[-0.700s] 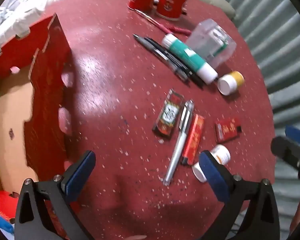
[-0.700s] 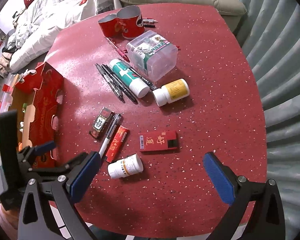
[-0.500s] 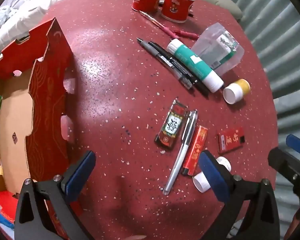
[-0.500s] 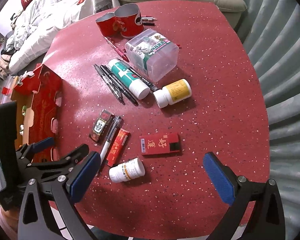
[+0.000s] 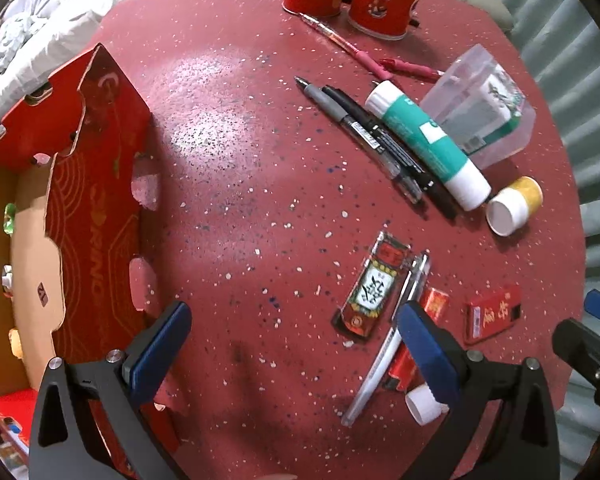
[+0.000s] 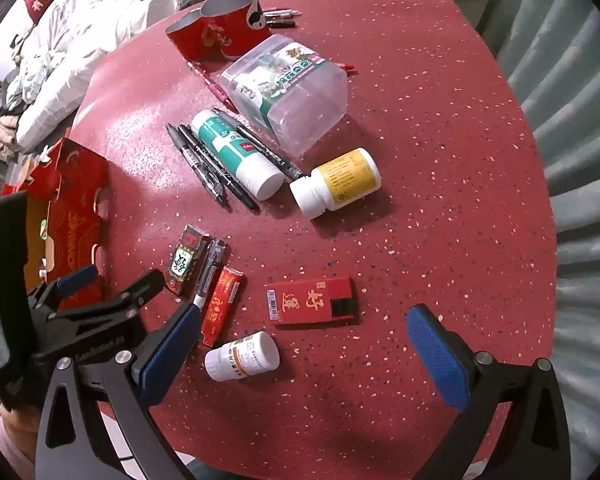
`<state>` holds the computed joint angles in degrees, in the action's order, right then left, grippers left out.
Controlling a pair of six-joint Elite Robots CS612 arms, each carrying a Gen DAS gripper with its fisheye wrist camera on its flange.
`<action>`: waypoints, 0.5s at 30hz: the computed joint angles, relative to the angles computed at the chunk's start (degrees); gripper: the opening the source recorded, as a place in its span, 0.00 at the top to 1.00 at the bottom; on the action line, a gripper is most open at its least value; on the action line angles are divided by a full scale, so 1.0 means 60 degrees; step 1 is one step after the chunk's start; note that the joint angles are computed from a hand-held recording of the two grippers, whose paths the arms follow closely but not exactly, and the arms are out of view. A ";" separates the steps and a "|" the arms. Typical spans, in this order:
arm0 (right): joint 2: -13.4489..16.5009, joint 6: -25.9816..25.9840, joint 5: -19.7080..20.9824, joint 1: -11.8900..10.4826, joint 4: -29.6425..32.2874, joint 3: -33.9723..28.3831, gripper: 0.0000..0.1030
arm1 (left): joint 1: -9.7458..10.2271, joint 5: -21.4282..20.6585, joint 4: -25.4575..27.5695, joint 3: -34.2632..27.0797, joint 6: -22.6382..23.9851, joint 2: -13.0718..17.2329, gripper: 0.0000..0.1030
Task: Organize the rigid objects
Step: 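Move right gripper toward yellow-label bottle while left gripper approaches red card pack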
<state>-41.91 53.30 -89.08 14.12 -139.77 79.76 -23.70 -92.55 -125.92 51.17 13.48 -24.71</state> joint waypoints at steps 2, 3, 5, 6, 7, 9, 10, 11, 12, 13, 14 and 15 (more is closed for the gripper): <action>0.0008 -0.0169 0.0011 -0.0051 0.0034 -0.0011 0.00 | -0.0046 0.0198 0.0079 -0.0110 -0.0047 0.0086 0.00; 0.0013 -0.0210 0.0036 -0.0076 0.0042 -0.0010 0.00 | -0.0058 0.0247 0.0283 -0.0296 -0.0046 0.0176 0.00; 0.0030 -0.0206 0.0169 -0.0149 0.0017 0.0015 0.00 | -0.0125 0.0553 0.0490 -0.0495 -0.0115 0.0290 0.00; 0.0041 -0.0194 0.0245 -0.0183 0.0002 0.0028 0.00 | -0.0146 0.0794 0.0630 -0.0715 -0.0099 0.0393 0.00; 0.0049 -0.0182 0.0326 -0.0219 -0.0015 0.0049 0.00 | -0.0142 0.0736 0.0582 -0.0802 -0.0095 0.0478 0.00; 0.0066 -0.0195 0.0441 -0.0270 -0.0042 0.0084 0.00 | -0.0211 0.1004 0.0930 -0.1068 -0.0070 0.0634 0.00; 0.0071 -0.0207 0.0475 -0.0285 -0.0060 0.0106 0.00 | -0.0229 0.0970 0.1042 -0.1214 -0.0036 0.0728 0.00; 0.0072 -0.0195 0.0523 -0.0301 -0.0105 0.0138 0.00 | -0.0264 0.0887 0.1294 -0.1500 -0.0018 0.0882 0.00; 0.0074 -0.0188 0.0597 -0.0318 -0.0152 0.0165 0.00 | -0.0268 0.0859 0.1320 -0.1567 0.0067 0.0932 0.00; 0.0073 -0.0192 0.0682 -0.0337 -0.0183 0.0189 0.00 | -0.0257 0.0752 0.1282 -0.1717 0.0181 0.1037 0.00; 0.0075 -0.0189 0.0701 -0.0340 -0.0217 0.0202 0.00 | -0.0265 0.0665 0.1291 -0.1810 0.0281 0.1106 0.00; 0.0089 -0.0195 0.0697 -0.0340 -0.0245 0.0200 0.00 | -0.0273 0.0624 0.1187 -0.1783 0.0323 0.1117 0.00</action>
<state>-41.38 52.13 -84.89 12.08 -141.24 80.96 -25.34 -88.80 -118.80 40.47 15.42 -18.00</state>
